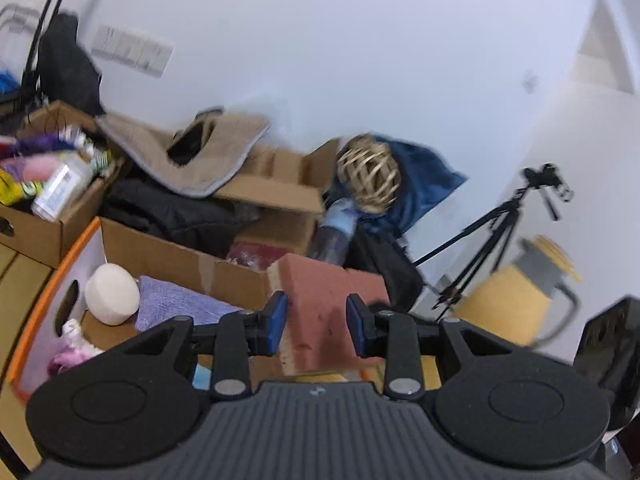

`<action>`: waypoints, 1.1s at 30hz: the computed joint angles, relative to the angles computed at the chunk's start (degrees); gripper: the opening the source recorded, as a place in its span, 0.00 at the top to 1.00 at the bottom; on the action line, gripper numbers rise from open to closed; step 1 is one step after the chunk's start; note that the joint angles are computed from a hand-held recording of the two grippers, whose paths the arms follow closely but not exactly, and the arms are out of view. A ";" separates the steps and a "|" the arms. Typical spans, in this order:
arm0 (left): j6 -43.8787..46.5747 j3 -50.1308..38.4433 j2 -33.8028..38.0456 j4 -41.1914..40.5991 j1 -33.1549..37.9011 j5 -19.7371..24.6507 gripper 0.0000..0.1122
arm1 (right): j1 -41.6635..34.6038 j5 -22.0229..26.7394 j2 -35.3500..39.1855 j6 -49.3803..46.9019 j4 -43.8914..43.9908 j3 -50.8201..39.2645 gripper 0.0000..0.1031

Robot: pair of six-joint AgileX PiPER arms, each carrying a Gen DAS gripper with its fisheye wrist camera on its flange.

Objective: Organize soft objects
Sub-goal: 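Carry the pink sponge block into the red box and open the right gripper, then withdraw both grippers from the box back over the table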

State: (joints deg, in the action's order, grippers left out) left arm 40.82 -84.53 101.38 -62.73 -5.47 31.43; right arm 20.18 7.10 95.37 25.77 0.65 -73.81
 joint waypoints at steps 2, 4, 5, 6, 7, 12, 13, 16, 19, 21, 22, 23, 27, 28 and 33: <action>-6.43 -7.49 6.23 5.98 -0.21 0.54 0.71 | -2.25 4.89 7.93 -7.72 6.52 -10.07 0.72; -14.02 -14.42 11.92 12.24 -0.55 1.37 0.71 | -3.76 7.96 14.39 -11.59 10.87 -17.71 0.72; -16.11 -16.85 14.09 13.76 -0.23 2.38 0.71 | -4.50 9.76 17.80 -13.29 12.95 -21.69 0.72; -18.86 -18.63 15.81 15.36 -0.27 3.54 0.71 | -4.97 11.30 20.84 -13.45 13.20 -25.32 0.72; -19.33 -19.62 16.99 15.72 -0.32 5.36 0.71 | -5.26 12.94 23.67 -13.22 12.41 -28.96 0.70; -14.91 -23.37 21.66 17.02 -1.53 17.27 0.68 | -7.37 26.52 38.83 -16.22 12.45 -51.34 0.64; -13.52 -22.05 21.10 17.75 -1.83 16.02 0.66 | -8.18 27.17 40.37 -18.99 16.19 -53.22 0.67; -10.95 -18.39 19.07 18.36 -1.61 9.76 0.62 | -8.44 24.40 39.04 -20.59 17.19 -50.23 0.64; -13.41 -19.49 18.10 20.52 -0.06 9.61 0.62 | -8.76 21.55 35.13 -22.11 18.56 -44.18 0.64; -14.51 -18.82 15.97 22.38 0.56 8.57 0.62 | -8.63 21.44 32.38 -20.97 16.41 -41.06 0.64; -15.01 -18.39 14.79 22.92 1.03 8.57 0.61 | -8.35 21.59 30.52 -19.87 14.44 -39.19 0.64; -15.51 -16.89 12.69 23.64 1.54 7.93 0.61 | -8.14 21.59 28.63 -19.18 12.84 -37.29 0.64; -15.87 -13.05 5.87 27.26 3.64 8.19 0.58 | -7.49 21.41 19.39 -15.17 7.20 -28.62 0.62; -15.25 -12.29 3.83 28.01 4.31 9.07 0.57 | -6.94 21.62 16.63 -12.80 4.19 -26.39 0.60; -11.70 -6.79 -8.22 27.68 8.77 14.54 0.52 | -3.20 26.23 2.23 -5.49 -6.35 -17.17 0.53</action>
State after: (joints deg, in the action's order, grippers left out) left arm 29.12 -91.32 93.16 -35.05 3.30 45.97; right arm 16.98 33.33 97.60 20.29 -5.69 -90.97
